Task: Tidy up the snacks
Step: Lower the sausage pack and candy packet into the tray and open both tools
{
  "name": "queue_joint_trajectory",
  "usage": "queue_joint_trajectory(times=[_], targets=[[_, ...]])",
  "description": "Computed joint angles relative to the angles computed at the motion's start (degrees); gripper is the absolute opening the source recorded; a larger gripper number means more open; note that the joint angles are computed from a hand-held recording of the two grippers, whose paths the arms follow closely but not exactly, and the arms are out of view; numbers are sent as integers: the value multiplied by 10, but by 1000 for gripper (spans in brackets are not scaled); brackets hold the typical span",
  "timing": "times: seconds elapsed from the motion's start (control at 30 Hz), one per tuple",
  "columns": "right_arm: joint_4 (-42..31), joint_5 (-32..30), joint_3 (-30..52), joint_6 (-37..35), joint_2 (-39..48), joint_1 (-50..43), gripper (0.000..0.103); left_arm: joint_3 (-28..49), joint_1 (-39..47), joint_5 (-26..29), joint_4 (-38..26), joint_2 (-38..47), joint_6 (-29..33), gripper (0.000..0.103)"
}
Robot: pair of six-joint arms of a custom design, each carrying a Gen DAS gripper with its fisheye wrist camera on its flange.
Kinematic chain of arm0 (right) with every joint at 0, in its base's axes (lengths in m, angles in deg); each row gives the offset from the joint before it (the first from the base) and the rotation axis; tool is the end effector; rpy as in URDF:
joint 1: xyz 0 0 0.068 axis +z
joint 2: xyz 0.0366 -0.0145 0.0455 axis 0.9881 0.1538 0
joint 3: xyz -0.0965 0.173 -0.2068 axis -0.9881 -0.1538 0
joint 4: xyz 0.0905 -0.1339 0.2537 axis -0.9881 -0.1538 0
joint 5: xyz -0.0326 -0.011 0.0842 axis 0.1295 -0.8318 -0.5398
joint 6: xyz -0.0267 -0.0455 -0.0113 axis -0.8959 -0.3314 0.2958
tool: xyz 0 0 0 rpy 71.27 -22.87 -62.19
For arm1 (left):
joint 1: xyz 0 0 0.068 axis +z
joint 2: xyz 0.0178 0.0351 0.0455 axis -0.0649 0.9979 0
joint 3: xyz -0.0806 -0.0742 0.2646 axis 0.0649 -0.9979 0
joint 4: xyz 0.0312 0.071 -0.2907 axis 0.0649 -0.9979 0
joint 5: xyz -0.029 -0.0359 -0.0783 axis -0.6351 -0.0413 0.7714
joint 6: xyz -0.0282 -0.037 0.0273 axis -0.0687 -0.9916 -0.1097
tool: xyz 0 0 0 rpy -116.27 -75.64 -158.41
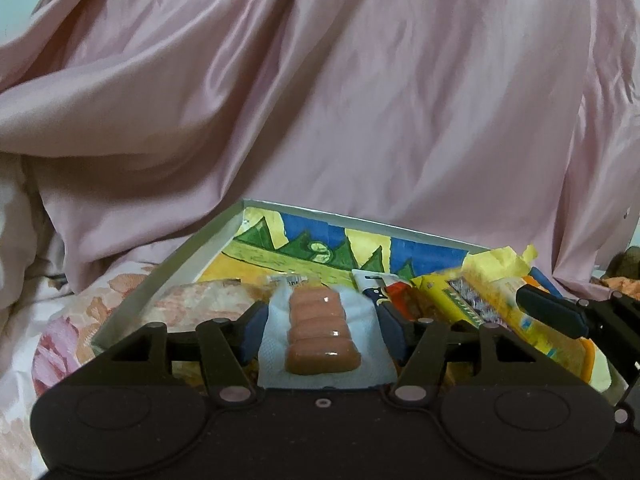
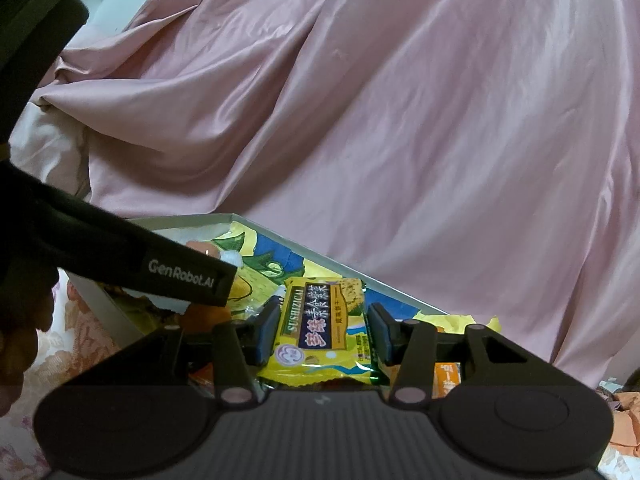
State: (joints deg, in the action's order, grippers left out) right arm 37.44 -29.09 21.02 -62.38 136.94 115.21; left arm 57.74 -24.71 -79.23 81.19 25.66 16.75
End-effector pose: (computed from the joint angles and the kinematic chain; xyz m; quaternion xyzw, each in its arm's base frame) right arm 0.2392 0.1340 0.1125 -0.0679 0.7956 -0.1369 0.5863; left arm 0.3172 -0.1223 0.1115 0.0898 0.8488 -0.1427 0.5011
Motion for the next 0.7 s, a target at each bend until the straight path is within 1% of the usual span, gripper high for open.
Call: queue_joint_trajectory(times=[0.1, 0.13, 0.23, 0.37, 0.43, 0.5, 0.57, 0.6, 0.7], targets=[[5, 1, 1, 1, 2, -1, 54, -1, 2, 1, 8, 1, -7, 63], [4, 0, 3, 0, 2, -1, 54, -3, 2, 2, 11, -1, -7, 65], [3, 1, 0, 2, -3, 0, 58, -11, 2, 2, 16, -13, -11, 71], [-1, 8, -8, 4, -17, 6, 66, -24, 2, -2, 19, -37, -18, 78], [-5, 15, -14, 4, -32, 11, 71, -30, 3, -5, 15, -51, -21, 84], [-12, 23, -21, 5, -51, 15, 76, -36, 6, -6, 8, -67, -22, 86], [-26, 29, -28, 10, -76, 18, 79, -44, 7, -10, 1, -86, -23, 92], [-36, 32, -31, 14, -91, 20, 81, -49, 8, -12, 0, -95, -24, 96], [-61, 37, -40, 24, -133, 24, 86, -65, 11, -19, -6, -128, -26, 100]])
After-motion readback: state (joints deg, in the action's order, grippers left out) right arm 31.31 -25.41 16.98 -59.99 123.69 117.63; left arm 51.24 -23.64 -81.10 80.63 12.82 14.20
